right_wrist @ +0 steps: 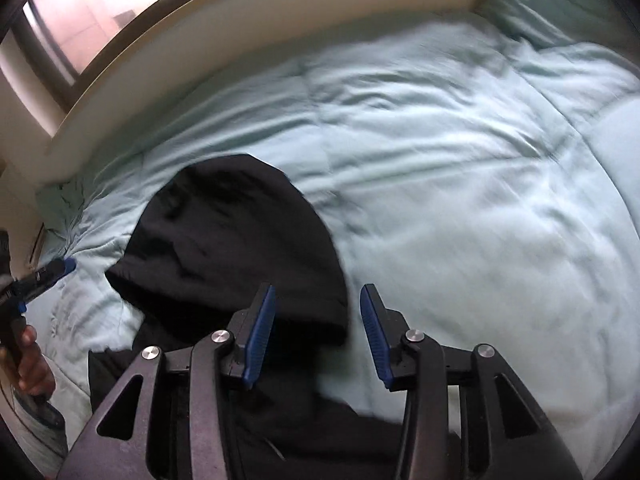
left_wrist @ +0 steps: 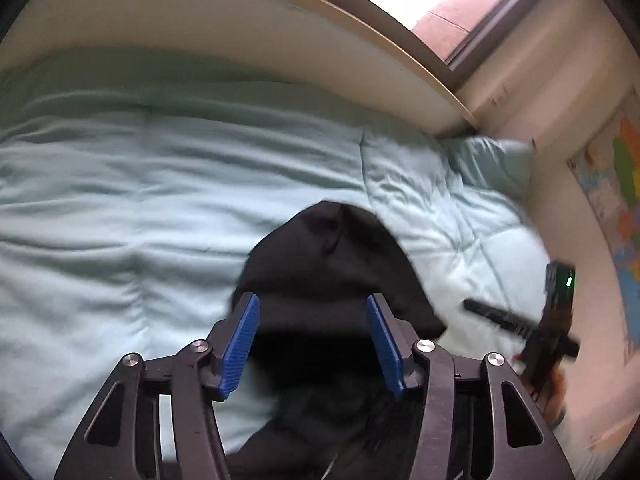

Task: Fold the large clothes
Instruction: 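Close the left tool on the hood while the right tool grasps the hood too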

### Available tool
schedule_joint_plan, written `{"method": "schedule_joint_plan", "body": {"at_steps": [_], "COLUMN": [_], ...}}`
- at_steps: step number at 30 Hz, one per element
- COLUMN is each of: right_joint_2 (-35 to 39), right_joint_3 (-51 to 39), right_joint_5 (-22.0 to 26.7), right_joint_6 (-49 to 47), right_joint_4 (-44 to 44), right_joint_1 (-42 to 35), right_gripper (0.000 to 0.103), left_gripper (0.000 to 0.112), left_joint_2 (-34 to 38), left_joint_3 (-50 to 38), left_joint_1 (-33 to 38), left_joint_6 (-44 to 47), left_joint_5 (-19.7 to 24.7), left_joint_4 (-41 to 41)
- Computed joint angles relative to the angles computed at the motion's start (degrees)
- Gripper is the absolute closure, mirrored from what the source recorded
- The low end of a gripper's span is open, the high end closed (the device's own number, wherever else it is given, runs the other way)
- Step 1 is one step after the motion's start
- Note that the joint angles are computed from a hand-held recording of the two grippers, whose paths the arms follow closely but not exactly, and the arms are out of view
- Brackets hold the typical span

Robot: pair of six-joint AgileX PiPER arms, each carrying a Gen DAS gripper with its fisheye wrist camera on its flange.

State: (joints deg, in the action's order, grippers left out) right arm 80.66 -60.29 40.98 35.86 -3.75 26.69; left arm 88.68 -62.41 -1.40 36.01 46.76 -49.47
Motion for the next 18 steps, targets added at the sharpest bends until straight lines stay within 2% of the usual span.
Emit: {"method": "schedule_joint_plan", "body": {"at_steps": [2, 3, 5, 7, 8, 9, 10, 13, 15, 17, 18], "right_joint_2": [5.76, 9.19, 13.96, 18.62, 19.54, 19.59, 19.20, 16.58, 13.46, 10.39, 9.67], "right_joint_3": [-3.37, -4.49, -4.64, -3.79, -2.35, -1.00, -0.17, -0.34, 0.35, 0.53, 0.31], "right_joint_5": [-1.75, -2.55, -3.37, -3.76, -5.79, -7.73, -8.80, -7.15, -6.81, -6.51, -6.41], "right_joint_6": [-4.15, -7.82, -9.93, -9.41, -9.94, -10.61, -11.46, -14.84, -16.97, -18.42, -19.61], "right_joint_4": [5.03, 9.52, 11.63, 9.80, 10.03, 10.62, 11.31, 13.37, 14.06, 13.89, 14.46], "right_joint_1": [-0.14, -0.39, 0.49, 2.25, 2.34, 2.28, 2.00, 0.66, -0.46, -2.04, -3.09], "right_gripper": [0.056, 0.056, 0.056, 0.057, 0.057, 0.057, 0.057, 0.057, 0.054, 0.051, 0.047], "left_gripper": [0.055, 0.055, 0.056, 0.076, 0.076, 0.081, 0.091, 0.093, 0.090, 0.071, 0.051], "left_joint_2": [8.46, 11.57, 17.72, 21.17, 21.98, 22.33, 22.05, 16.75, 12.64, 10.50, 11.03], "left_joint_3": [-4.37, -6.05, -7.57, -4.24, -3.26, -3.23, -3.30, -2.38, -2.40, -4.47, -6.09], "left_joint_1": [-2.65, -3.76, -5.65, -5.13, -3.04, -1.19, 0.00, 1.56, 1.22, 1.47, 2.01], "left_joint_6": [-2.07, -4.62, -9.43, -6.39, -3.49, -1.85, -2.00, -1.84, -1.13, -0.79, -0.08], "left_joint_5": [0.45, 0.52, -0.11, -3.12, -2.53, -1.08, -0.33, 0.23, 0.02, 1.25, 1.85], "left_joint_4": [0.27, 2.24, 8.77, 7.76, 3.81, 0.95, 0.37, 1.06, 2.68, 3.60, 3.43]}}
